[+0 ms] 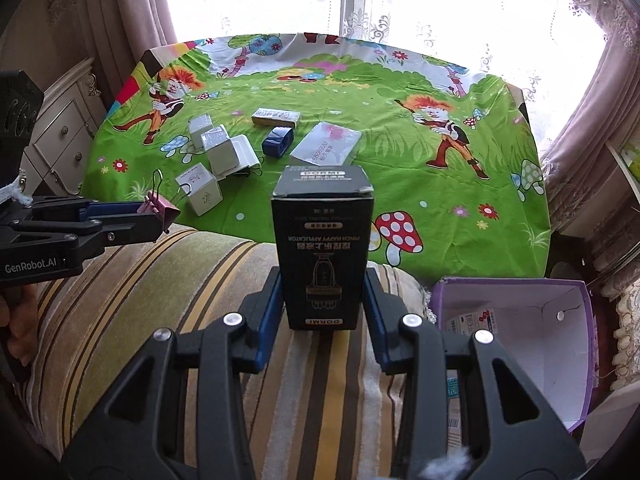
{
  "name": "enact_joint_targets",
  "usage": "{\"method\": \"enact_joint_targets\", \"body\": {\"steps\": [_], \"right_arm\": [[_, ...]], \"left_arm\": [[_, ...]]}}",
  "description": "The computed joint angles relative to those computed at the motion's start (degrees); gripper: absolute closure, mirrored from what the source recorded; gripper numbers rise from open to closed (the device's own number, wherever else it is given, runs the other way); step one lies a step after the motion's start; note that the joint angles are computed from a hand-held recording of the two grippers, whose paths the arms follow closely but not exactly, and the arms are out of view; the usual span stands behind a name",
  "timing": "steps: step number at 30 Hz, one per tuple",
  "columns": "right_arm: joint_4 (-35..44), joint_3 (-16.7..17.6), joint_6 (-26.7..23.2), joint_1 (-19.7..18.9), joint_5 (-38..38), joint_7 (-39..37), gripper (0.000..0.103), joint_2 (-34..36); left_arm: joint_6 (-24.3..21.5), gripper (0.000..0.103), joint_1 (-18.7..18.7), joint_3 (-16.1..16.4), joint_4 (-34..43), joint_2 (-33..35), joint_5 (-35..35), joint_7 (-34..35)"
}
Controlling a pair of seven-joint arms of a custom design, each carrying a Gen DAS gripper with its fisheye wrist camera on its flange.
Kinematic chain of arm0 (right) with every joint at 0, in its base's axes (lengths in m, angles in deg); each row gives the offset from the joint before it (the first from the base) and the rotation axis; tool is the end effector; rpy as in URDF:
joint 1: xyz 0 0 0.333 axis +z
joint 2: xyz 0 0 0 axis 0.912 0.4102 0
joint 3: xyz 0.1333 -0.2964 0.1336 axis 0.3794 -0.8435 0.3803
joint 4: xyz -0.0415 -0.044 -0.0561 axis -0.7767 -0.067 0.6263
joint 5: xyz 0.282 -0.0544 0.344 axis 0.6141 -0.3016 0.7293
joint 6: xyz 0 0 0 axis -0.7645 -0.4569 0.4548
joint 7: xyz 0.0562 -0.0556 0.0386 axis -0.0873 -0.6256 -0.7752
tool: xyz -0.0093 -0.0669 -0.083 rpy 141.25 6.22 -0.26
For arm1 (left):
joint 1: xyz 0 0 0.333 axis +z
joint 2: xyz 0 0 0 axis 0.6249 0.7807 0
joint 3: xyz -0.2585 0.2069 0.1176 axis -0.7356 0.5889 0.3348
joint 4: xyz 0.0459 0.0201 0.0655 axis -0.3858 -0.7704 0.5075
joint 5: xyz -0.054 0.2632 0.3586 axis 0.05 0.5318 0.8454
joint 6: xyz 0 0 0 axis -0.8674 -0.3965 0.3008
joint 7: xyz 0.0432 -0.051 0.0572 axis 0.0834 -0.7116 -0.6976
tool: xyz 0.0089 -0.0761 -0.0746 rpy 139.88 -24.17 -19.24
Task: Organize rigid objects
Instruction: 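Carry the pink clip left into the purple box while the right gripper drops the black box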
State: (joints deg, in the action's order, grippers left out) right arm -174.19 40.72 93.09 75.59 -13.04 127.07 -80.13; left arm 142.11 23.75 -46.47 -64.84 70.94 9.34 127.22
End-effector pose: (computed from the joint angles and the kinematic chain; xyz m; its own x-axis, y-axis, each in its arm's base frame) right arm 0.5527 0.0676 0.4979 0.2656 -0.9641 -0.0058 -0.7739 -0.2097 -0.5976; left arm 0.5668 -0.2896 0.4868 -0.3116 -0.8861 0.3432 -0.8366 0.0846 -0.5413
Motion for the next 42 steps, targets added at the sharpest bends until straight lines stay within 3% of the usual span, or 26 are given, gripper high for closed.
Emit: {"method": "enact_joint_targets", "body": {"steps": [11,22,35,37,39,42], "right_arm": [[-3.75,-2.27,0.06,-2.30,0.98,1.66,0.060,-4.20],[-6.34,-2.59,0.43,-8.39,-4.60,8.54,0.060,-6.71],[-7.42,-2.74,1.16,-14.44,-11.18,17.03,0.059,-8.61],[-7.28,-3.09,0.76,-14.88,-11.09,18.17,0.053,-8.74],[-7.35,-3.72,0.84,-14.78,-10.34,18.70,0.034,-8.95],[-7.38,-4.03,1.21,-14.84,-10.00,18.94,0.027,-9.02]], "left_arm": [[-3.03,0.072,-2.43,-2.68,4.27,2.84,-3.86,6.91],[-7.68,0.072,-4.40,-5.44,11.20,8.06,-4.15,10.44],[-9.46,0.071,-5.57,-8.54,17.01,12.65,-4.25,14.43],[-10.63,0.057,-5.73,-8.71,18.00,13.29,-4.32,14.86],[-10.37,0.046,-5.83,-8.74,17.97,13.32,-4.47,15.13],[-10.77,0.045,-5.71,-8.56,17.96,13.31,-4.85,14.75]]}}
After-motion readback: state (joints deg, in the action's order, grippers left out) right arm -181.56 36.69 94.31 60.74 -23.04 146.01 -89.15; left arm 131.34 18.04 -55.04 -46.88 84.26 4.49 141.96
